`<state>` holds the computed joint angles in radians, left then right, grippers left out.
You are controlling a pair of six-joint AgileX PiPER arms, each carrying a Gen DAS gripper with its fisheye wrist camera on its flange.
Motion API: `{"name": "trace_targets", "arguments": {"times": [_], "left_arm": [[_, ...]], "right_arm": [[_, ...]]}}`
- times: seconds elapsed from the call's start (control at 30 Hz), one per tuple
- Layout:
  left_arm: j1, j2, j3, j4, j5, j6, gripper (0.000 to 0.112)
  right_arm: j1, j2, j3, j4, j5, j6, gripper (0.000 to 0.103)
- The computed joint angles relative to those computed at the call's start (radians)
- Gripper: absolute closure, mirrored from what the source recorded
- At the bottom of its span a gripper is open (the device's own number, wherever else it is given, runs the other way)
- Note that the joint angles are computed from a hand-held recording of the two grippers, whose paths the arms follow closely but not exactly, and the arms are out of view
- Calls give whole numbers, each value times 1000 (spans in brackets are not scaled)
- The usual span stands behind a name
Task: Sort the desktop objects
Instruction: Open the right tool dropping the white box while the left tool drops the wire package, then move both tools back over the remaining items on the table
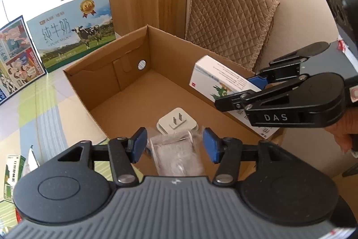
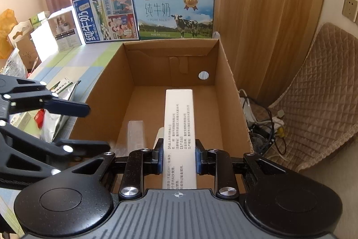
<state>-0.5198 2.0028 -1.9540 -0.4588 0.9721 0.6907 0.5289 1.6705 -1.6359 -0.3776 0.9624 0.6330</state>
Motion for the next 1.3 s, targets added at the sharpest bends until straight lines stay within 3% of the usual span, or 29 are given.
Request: {"name": "trace_targets", "arguments": {"times": [0.2, 0.23, 0.3, 0.33, 0.6, 0.8, 1.03, 1.3], "left_arm": [[29, -64, 75, -31, -34, 23, 58], [36, -76, 88, -40, -39, 27, 58], [49, -100, 116, -50, -49, 32, 57], [56, -117, 139, -52, -60, 37, 57], [141, -263, 331, -83, -114, 65, 49], [254, -356, 466, -150, -98, 108, 38], [453, -453, 613, -189, -34, 214, 28], [720, -482, 648, -197, 41, 286, 22]], "right_arm": [[16, -12, 11, -46, -21, 59, 79], [18, -15, 11, -57, -25, 80, 77], [23, -27, 14, -69, -32, 112, 60], [29, -34, 17, -80, -33, 124, 58], [124, -111, 73, -177, -4, 290, 48], [302, -146, 108, -304, 42, 497, 28], [498, -83, 90, -369, 59, 666, 5], [573, 68, -38, -268, 59, 649, 2]]}}
